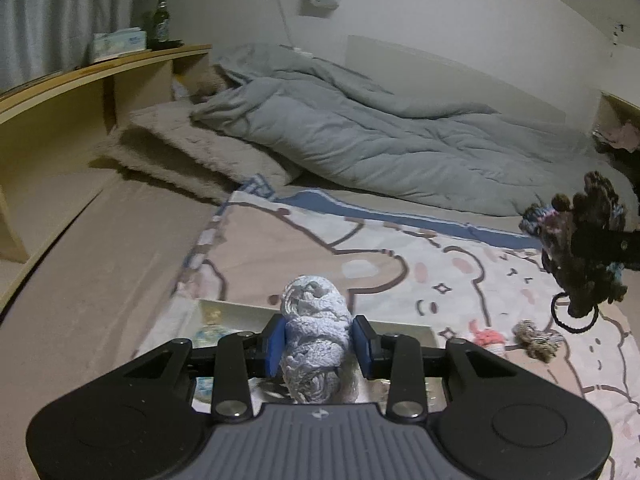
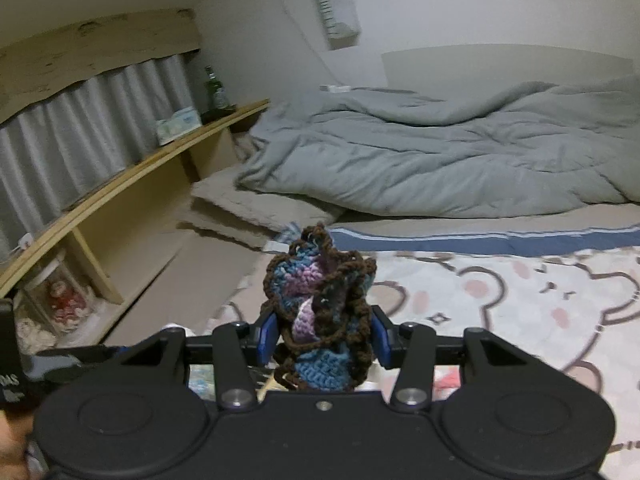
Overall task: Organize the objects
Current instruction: 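Lift the yarn ball with the left tool while the right tool carries the flower toward the box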
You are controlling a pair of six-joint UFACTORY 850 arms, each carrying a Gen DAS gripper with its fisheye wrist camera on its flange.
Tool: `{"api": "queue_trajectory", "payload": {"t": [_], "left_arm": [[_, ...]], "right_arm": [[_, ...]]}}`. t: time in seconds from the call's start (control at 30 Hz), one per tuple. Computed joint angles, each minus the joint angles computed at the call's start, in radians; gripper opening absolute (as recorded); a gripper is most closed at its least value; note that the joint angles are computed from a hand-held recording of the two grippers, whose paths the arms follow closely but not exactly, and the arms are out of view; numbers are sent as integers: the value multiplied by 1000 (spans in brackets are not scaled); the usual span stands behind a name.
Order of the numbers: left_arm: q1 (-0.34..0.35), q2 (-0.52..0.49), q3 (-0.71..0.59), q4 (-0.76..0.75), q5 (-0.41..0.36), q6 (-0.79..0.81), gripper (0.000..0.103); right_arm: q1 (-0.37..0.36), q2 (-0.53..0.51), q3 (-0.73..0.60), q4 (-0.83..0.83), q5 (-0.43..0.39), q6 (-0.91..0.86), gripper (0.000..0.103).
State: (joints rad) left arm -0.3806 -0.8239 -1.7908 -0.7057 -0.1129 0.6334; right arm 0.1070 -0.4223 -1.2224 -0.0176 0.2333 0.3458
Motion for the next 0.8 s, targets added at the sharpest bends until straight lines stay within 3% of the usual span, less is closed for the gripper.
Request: {"api": "queue_trajectory", "payload": {"t": [0.27,0.37,0.47,0.8], "left_arm": [[49,5,22,287,1,-273,38],[66,3,27,405,-4,-380,38],[81,-6,23,449,-23,-409,38],[99,-65,-26,684,-118,-560,38]], "right_arm": [[67,-90,-119,-314,-46,329,48],[88,-139,-163,-502,-55,526,48],[106,-187,-200,-717,-55,757,48],[141,-327,-281,-1206,-49,1337,48]]}}
